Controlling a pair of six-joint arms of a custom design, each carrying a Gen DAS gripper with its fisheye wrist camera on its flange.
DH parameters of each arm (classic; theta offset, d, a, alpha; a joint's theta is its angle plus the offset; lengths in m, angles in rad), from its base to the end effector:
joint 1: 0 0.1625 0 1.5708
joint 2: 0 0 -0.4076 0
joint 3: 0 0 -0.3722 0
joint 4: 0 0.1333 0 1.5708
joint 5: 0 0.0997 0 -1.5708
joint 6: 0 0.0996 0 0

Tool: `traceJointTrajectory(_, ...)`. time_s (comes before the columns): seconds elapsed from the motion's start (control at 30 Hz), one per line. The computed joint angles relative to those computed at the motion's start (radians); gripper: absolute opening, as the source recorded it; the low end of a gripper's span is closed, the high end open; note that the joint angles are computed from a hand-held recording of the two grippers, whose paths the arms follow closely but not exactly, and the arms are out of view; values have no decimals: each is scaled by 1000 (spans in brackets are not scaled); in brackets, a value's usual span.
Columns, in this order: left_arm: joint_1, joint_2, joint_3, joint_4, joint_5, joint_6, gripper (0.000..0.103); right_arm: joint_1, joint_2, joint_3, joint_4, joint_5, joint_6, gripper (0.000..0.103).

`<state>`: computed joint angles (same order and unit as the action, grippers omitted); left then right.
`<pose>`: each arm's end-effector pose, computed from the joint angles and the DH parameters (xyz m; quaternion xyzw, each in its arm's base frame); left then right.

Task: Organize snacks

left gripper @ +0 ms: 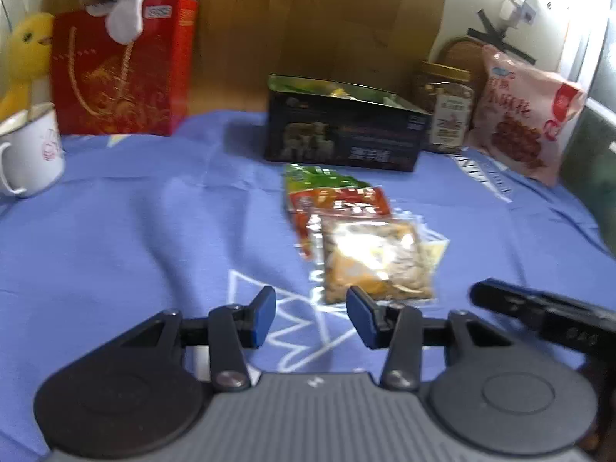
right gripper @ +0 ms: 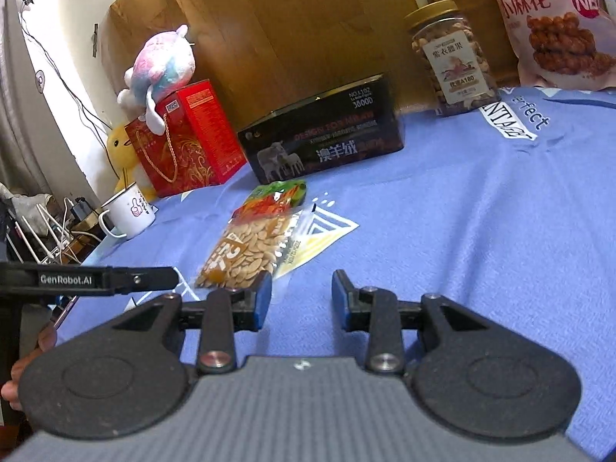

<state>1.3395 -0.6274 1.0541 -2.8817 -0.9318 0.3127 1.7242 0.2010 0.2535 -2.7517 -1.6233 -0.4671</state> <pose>0.0056 -0.8169 0.2742 0.1011 0.8627 -0.3943 0.3002 0.2602 -0.8446 -0.0904 0.2764 -0.8927 0.3470 0.0797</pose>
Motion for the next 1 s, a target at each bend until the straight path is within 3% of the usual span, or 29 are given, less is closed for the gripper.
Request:
traceJointTrajectory(0.37, 7, 31, -36, -36, 84, 30, 43, -4, -25, 58, -50, 9, 6, 39)
traceJointTrajectory(0.5, 11, 54, -64, -58, 113, 70, 43, -5, -25, 59, -54, 11, 0, 47)
traceJointTrajectory(1.0, 15, 89, -93, -118, 126, 152, 48, -5, -22, 52, -50, 10, 1, 47)
